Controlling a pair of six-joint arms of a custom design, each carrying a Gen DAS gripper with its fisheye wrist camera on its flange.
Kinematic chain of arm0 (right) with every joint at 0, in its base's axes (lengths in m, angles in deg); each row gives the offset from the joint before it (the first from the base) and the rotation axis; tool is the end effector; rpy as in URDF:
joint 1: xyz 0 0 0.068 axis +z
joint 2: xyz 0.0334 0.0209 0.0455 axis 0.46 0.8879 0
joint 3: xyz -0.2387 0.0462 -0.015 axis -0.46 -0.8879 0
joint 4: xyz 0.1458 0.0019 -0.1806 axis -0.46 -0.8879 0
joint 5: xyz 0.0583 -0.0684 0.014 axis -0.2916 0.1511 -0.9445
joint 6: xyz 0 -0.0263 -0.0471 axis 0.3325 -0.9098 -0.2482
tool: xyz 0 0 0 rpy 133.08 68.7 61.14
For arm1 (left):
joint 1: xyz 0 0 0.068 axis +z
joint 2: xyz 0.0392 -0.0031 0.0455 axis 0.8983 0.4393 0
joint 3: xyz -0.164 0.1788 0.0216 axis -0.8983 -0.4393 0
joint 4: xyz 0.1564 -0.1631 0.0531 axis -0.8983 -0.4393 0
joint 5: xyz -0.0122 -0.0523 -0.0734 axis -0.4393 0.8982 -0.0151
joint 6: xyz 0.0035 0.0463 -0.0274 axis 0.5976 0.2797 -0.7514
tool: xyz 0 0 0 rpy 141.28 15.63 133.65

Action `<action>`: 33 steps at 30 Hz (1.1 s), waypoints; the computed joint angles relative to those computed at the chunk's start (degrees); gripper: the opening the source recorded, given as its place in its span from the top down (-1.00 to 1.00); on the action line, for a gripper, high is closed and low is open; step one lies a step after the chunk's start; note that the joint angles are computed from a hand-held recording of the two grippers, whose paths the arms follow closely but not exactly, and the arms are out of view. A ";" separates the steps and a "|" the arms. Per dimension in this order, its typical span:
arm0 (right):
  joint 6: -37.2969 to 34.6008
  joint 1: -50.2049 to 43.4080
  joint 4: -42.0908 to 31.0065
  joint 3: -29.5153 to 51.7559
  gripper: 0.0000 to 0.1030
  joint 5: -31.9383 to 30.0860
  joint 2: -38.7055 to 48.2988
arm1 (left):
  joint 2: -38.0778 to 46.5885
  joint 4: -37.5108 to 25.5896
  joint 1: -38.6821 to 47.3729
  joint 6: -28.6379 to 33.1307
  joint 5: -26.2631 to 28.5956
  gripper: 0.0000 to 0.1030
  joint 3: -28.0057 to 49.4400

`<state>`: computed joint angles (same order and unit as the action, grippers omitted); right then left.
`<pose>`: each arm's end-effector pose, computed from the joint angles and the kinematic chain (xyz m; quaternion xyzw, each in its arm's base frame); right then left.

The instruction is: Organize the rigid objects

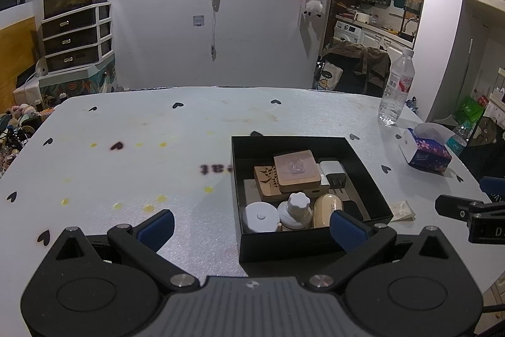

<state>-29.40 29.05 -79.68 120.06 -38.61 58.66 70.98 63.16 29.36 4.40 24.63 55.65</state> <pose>0.1931 0.0041 0.2647 -0.0094 0.8965 -0.0142 0.4427 0.2260 -0.1434 0.2635 0.0679 0.9009 -0.0638 0.4240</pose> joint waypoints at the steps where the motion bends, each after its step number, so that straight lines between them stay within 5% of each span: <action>1: 0.02 0.03 0.03 -0.03 -1.00 0.03 -0.03 | 0.00 0.05 -0.06 -0.02 -0.05 -1.00 -0.03; 33: 0.03 -0.06 -0.35 -0.23 -1.00 0.01 -0.68 | -0.29 -0.07 -0.46 -0.05 -0.39 -1.00 -0.10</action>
<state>-29.37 28.99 -80.03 119.83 -38.60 57.98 70.69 63.09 28.90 4.35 24.24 55.55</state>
